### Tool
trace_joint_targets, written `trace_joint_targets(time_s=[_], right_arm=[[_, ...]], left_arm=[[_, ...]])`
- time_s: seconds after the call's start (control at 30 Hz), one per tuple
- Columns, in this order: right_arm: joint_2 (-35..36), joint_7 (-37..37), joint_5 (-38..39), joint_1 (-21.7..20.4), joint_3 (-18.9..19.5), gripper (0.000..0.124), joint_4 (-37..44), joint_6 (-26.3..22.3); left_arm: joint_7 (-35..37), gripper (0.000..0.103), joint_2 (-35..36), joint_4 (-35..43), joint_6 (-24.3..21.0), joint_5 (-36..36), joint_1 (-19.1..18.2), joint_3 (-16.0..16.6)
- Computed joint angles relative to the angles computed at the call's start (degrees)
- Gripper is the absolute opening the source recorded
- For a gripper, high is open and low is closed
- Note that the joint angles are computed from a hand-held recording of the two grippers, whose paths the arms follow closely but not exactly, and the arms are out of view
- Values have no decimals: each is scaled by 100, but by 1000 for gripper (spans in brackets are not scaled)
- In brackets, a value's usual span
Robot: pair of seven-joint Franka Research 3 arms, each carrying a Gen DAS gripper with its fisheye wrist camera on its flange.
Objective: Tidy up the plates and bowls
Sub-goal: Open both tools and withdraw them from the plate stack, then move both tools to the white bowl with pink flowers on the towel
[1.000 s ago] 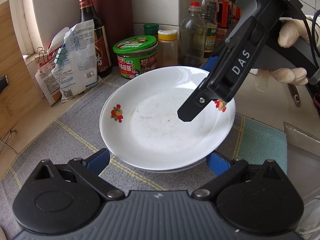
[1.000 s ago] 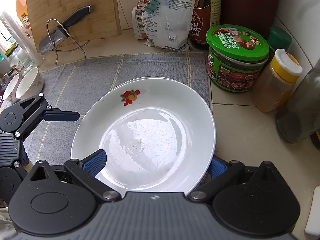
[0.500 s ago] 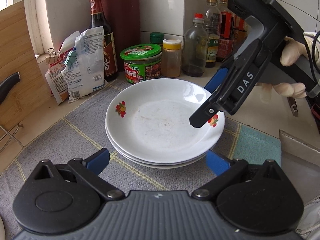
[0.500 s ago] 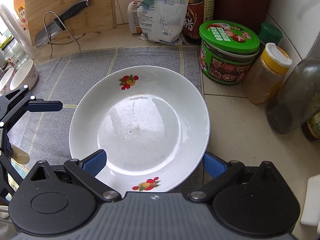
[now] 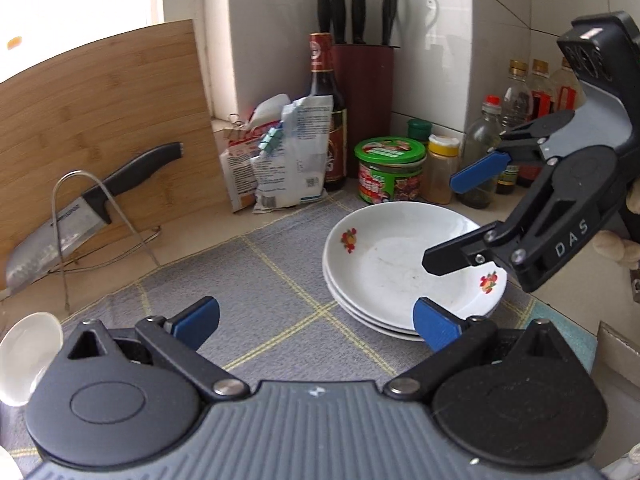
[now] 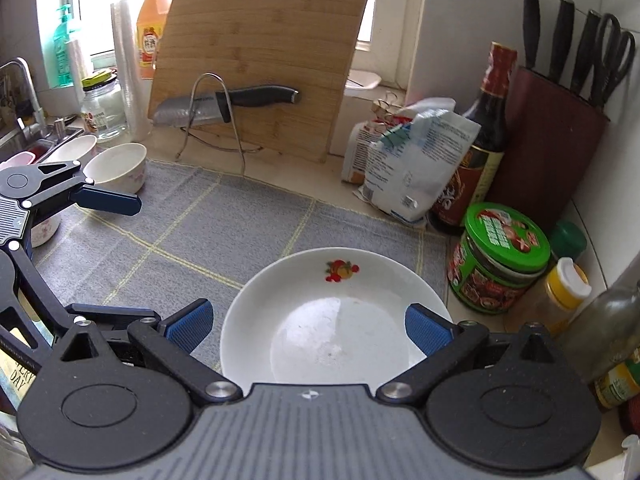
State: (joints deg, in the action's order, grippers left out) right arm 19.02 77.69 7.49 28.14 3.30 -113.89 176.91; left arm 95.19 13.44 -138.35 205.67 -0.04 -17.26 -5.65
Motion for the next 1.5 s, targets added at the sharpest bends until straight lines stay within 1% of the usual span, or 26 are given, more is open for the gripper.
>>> trace_joint_targets(time_s=[0.03, 0.07, 0.13, 0.2, 0.27, 0.33, 0.37, 0.4, 0.43, 0.47, 0.5, 0.57, 0.6, 0.63, 0.7, 0.77, 0.83, 0.9, 0.93, 1.0, 1.1, 1.17, 1.27, 1.33, 1.4, 1.5], right_arm=[[46, -190, 113, -175, 265, 103, 31, 43], [98, -313, 200, -257, 428, 103, 78, 53], [178, -209, 206, -23, 311, 103, 162, 33], [232, -43, 113, 275, 119, 103, 193, 64], [297, 196, -14, 635, -115, 103, 205, 109], [372, 532, -98, 965, -340, 103, 260, 47], [422, 671, -99, 1040, -340, 103, 316, -39], [472, 840, -125, 1141, -378, 103, 390, -161], [536, 1054, -209, 1298, -477, 103, 482, -262], [586, 1177, -287, 1363, -484, 103, 549, -307], [651, 1274, -361, 1427, -455, 103, 620, -358], [814, 1580, -571, 1669, -557, 103, 821, -483], [905, 1655, -613, 1687, -493, 103, 938, -543], [1016, 1670, -621, 1656, -372, 103, 1087, -625], [1232, 1742, -696, 1719, -270, 103, 1371, -731], [1468, 1700, -741, 1740, -120, 103, 1693, -861], [1687, 1761, -831, 1885, -139, 103, 1996, -951], [1899, 1693, -859, 1921, -45, 103, 2315, -1065], [2007, 1678, -893, 1971, -45, 103, 2472, -1100], [2221, 1593, -945, 2036, -14, 103, 2795, -1215], [2530, 1481, -951, 2110, 40, 103, 3223, -1226], [2716, 1412, -893, 2126, 98, 103, 3500, -1294], [2960, 1412, -879, 2243, 46, 103, 3888, -1504], [3048, 1454, -902, 2316, -19, 103, 4034, -1621], [3077, 1519, -1055, 2456, -193, 103, 4061, -1604], [3019, 1608, -1087, 2480, -222, 103, 3892, -1387]], left_arm=[[94, 102, -79, -113, 43, -233, -115, 87], [137, 102, -145, -212, 66, -329, -130, 106], [208, 102, -288, -418, 69, -460, -96, 109], [-66, 102, -424, -615, 30, -135, 205, -21], [-586, 102, -558, -819, 24, 528, 637, -164], [-897, 102, -702, -1025, 80, 1012, 921, -184], [-1024, 102, -784, -1130, 108, 1230, 1044, -176], [-1282, 102, -893, -1228, 81, 1627, 1231, -167], [-1551, 102, -979, -1289, 51, 2052, 1405, -146], [-1798, 102, -1092, -1385, 71, 2499, 1586, -87], [-1926, 102, -1181, -1479, 125, 2780, 1711, -18], [-2154, 102, -1361, -1635, 146, 3204, 1914, 125], [-2435, 102, -1409, -1648, 187, 3649, 2043, 239], [-2585, 102, -1450, -1681, 245, 3917, 2141, 316], [-2930, 102, -1548, -1717, 274, 4577, 2363, 509], [-3029, 102, -1616, -1765, 285, 4944, 2546, 634], [-3090, 102, -1658, -1790, 277, 5210, 2695, 723], [-3727, 102, -1600, -1594, 307, 6176, 2884, 919], [-3787, 102, -1590, -1577, 340, 6317, 2976, 940], [-3508, 102, -1626, -1668, 327, 6092, 3111, 910], [-3371, 102, -1586, -1649, 385, 6097, 3287, 958], [-3152, 102, -1566, -1671, 405, 5913, 3380, 963], [-3271, 102, -1472, -1561, 461, 6084, 3524, 1024], [-3491, 102, -1357, -1431, 511, 6312, 3633, 1063], [-3713, 102, -1234, -1285, 547, 6550, 3748, 1082], [-4037, 102, -1081, -1069, 524, 6833, 3877, 1062]])
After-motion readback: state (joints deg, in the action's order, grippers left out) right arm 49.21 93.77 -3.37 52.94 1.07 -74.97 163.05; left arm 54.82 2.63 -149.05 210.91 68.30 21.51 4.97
